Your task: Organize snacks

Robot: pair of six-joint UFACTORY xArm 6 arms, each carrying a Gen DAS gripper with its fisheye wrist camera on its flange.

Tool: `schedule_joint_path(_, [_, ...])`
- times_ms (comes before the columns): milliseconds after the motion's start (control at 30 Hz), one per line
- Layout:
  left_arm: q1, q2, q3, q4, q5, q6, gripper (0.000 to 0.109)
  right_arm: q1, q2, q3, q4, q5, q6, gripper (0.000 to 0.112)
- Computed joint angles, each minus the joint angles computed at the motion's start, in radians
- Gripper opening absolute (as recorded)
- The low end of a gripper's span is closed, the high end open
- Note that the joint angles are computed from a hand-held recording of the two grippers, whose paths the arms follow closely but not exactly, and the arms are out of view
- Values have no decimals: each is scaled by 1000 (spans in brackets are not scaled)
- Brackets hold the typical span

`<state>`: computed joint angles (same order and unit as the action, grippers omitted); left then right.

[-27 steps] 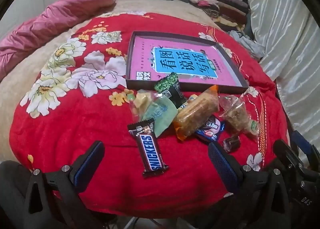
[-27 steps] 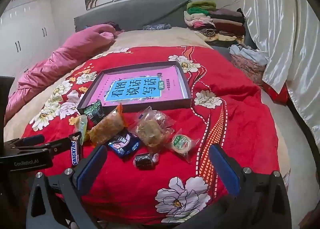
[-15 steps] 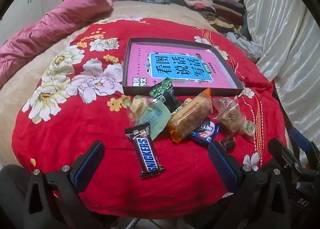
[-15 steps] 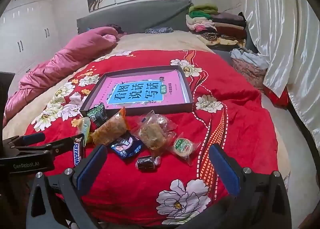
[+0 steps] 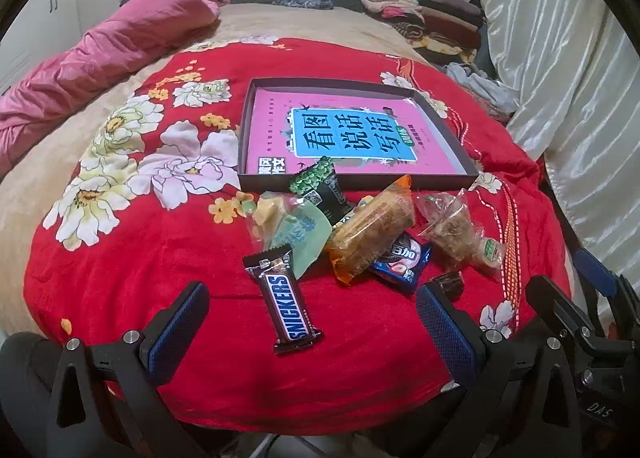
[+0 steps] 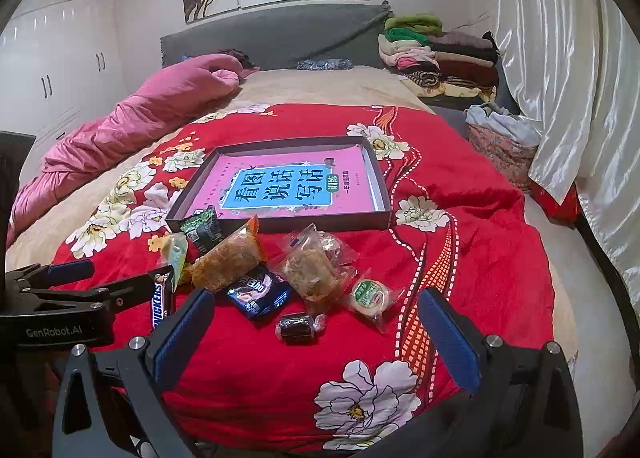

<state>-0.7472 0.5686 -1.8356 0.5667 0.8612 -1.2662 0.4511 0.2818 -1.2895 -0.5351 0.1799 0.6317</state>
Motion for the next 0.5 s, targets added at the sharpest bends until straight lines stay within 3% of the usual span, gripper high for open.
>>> schedule_joint_path(500, [1,5,-5,-10,1,7,103,2,1,0,13,1,-14,103])
